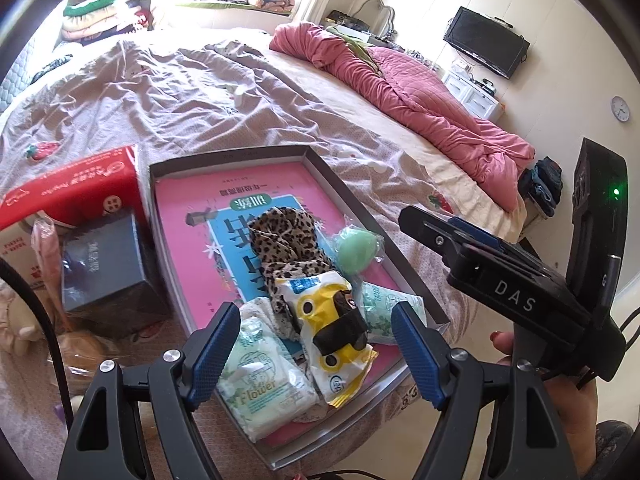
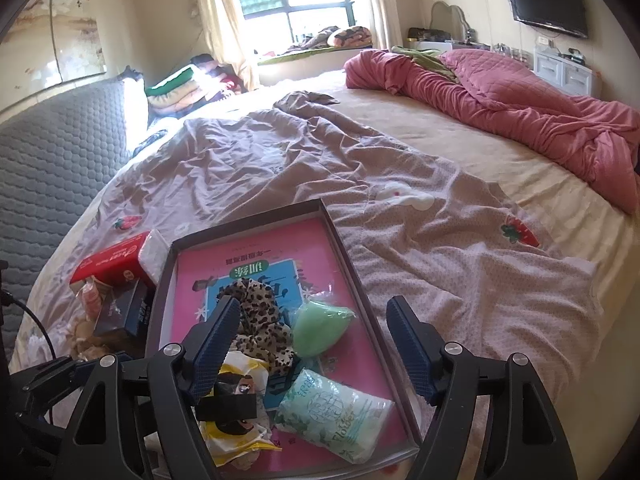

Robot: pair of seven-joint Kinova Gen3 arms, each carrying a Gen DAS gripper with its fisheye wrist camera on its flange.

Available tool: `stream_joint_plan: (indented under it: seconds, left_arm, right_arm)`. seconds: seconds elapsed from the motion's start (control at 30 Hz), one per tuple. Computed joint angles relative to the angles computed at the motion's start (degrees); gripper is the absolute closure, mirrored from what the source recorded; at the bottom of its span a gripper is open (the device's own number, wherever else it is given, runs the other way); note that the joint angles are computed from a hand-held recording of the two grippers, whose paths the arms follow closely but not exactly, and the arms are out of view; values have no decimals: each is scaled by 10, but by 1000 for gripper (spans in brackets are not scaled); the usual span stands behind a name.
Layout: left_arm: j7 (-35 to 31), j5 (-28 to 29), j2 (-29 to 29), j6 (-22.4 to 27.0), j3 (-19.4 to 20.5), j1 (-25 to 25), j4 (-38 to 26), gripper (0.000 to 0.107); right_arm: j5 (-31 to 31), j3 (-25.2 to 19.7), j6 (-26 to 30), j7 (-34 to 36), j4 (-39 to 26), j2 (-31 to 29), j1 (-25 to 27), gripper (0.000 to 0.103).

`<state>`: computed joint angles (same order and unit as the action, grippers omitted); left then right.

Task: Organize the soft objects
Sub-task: 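Withdraw both open tools up from the tray, then move both open tools toward the plush toys beside the tray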

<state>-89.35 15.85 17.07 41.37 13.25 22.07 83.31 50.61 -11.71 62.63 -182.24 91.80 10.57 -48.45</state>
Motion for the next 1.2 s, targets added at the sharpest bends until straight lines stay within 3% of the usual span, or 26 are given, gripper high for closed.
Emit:
stream_joint_plan:
  seconds: [0.53, 1.2]
  left_arm:
    - [53, -60, -48, 7, -23, 1, 18, 30]
    - [95, -110, -93, 14, -30, -11, 45, 30]
  right_arm:
    - [24, -5, 50, 28, -53, 10, -36, 26]
    - [34, -2, 61, 63, -99, 24, -72, 26]
